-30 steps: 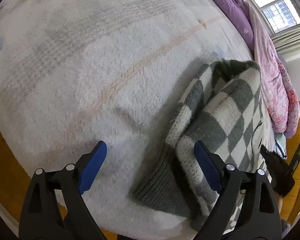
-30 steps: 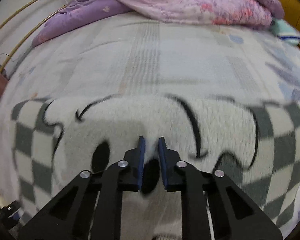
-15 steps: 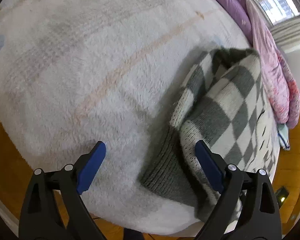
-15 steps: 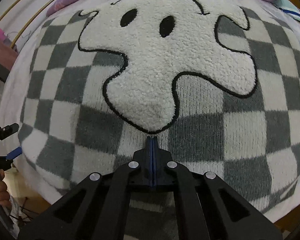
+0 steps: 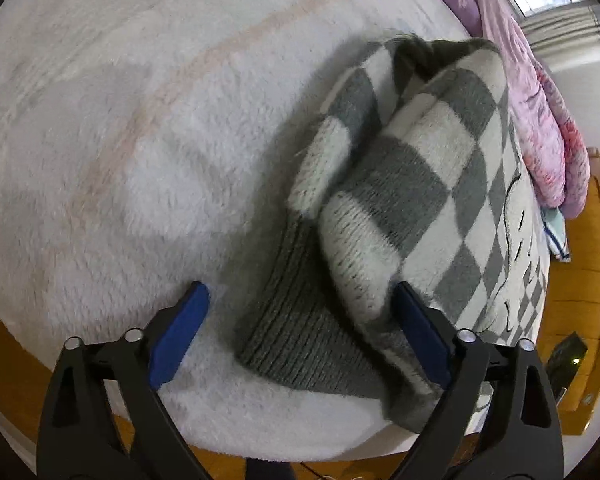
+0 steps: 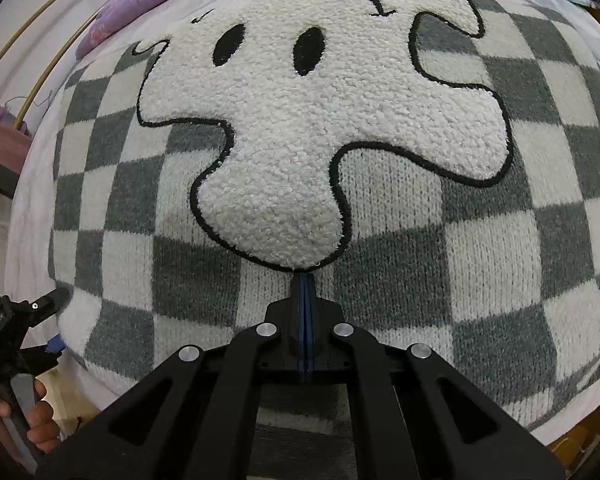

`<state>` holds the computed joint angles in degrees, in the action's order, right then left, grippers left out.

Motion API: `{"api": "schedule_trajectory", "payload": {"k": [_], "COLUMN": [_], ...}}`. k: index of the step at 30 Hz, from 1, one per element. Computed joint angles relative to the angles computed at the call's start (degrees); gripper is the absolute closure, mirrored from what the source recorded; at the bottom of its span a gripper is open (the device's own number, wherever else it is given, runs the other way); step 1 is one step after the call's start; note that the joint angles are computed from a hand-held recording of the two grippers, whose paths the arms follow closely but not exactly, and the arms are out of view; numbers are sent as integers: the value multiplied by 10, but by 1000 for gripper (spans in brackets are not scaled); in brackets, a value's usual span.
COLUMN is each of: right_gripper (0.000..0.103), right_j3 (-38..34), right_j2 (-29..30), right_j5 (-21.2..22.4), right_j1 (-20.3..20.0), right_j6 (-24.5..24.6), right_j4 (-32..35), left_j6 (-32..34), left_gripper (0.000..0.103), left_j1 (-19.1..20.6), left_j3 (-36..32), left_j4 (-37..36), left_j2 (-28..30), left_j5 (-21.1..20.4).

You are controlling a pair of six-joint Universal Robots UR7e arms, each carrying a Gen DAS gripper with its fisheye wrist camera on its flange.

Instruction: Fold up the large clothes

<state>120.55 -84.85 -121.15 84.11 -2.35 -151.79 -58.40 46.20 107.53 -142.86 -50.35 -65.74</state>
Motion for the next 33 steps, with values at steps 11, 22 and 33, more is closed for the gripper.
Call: {"api": "schedule_trajectory", "payload": {"k": [11, 22, 33], "right_gripper": [49, 36, 29], "right_j3": [28, 47, 20], "right_j2": [7, 25, 105], "right_j5": [8, 104, 85], "right_j1": [69, 150, 153], "right_j6": [-1, -147, -164], "right_j4": [-51, -103, -190], "left_j6": [54, 64, 93], "left_gripper": [82, 83, 83], "left_j1": [-3, -21, -34], "left_j3": [-6, -53, -82], "left_j4": [-54, -37, -24], "left_j2": [-22, -26, -13], "left_j5": [-60, -96, -101]}}
